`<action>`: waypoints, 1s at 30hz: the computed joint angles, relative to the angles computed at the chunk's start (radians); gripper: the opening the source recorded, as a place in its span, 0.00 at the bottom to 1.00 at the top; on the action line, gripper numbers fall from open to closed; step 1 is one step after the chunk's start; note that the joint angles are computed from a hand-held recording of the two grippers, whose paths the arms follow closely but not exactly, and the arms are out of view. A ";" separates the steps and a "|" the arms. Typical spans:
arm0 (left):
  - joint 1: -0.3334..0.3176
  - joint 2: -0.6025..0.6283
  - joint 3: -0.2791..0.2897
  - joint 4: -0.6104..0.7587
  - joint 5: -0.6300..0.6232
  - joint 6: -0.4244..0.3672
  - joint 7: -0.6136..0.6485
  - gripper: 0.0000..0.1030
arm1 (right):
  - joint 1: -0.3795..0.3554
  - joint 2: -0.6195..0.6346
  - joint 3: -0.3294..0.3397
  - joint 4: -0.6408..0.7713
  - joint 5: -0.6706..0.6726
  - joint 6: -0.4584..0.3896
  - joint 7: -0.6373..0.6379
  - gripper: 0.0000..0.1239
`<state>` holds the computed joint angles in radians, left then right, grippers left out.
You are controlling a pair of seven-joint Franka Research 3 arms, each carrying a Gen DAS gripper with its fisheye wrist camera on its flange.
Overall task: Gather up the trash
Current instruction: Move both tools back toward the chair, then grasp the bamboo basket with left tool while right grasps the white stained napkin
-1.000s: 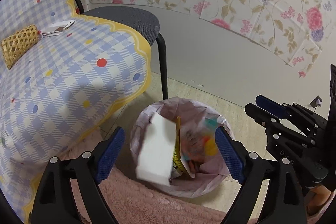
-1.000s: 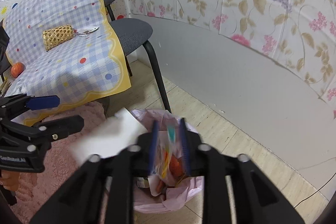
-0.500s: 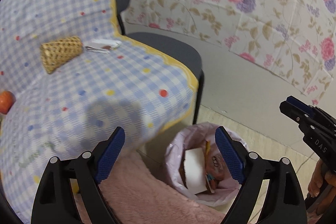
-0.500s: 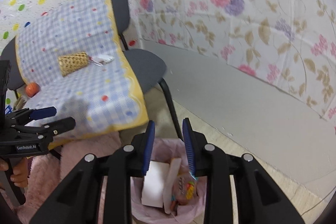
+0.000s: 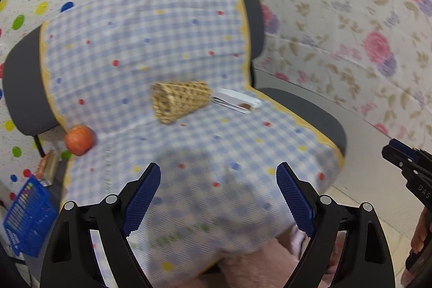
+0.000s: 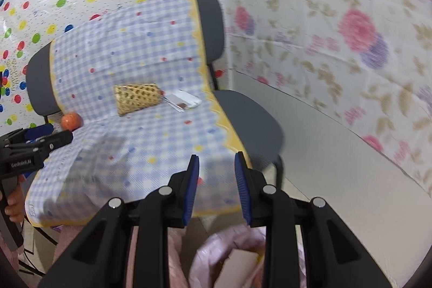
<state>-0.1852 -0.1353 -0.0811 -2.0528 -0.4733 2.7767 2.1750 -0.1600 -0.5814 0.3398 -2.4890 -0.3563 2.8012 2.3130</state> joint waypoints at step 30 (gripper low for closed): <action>0.188 0.651 -0.157 0.766 0.403 -0.159 -0.269 0.84 | 0.224 0.965 -0.257 0.937 0.148 -0.148 -0.411 0.48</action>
<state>0.0031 0.5154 -0.2380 -1.2867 -0.0700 2.6175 1.9062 0.0637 0.3838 0.0830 -1.5523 -0.2083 2.6537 1.9019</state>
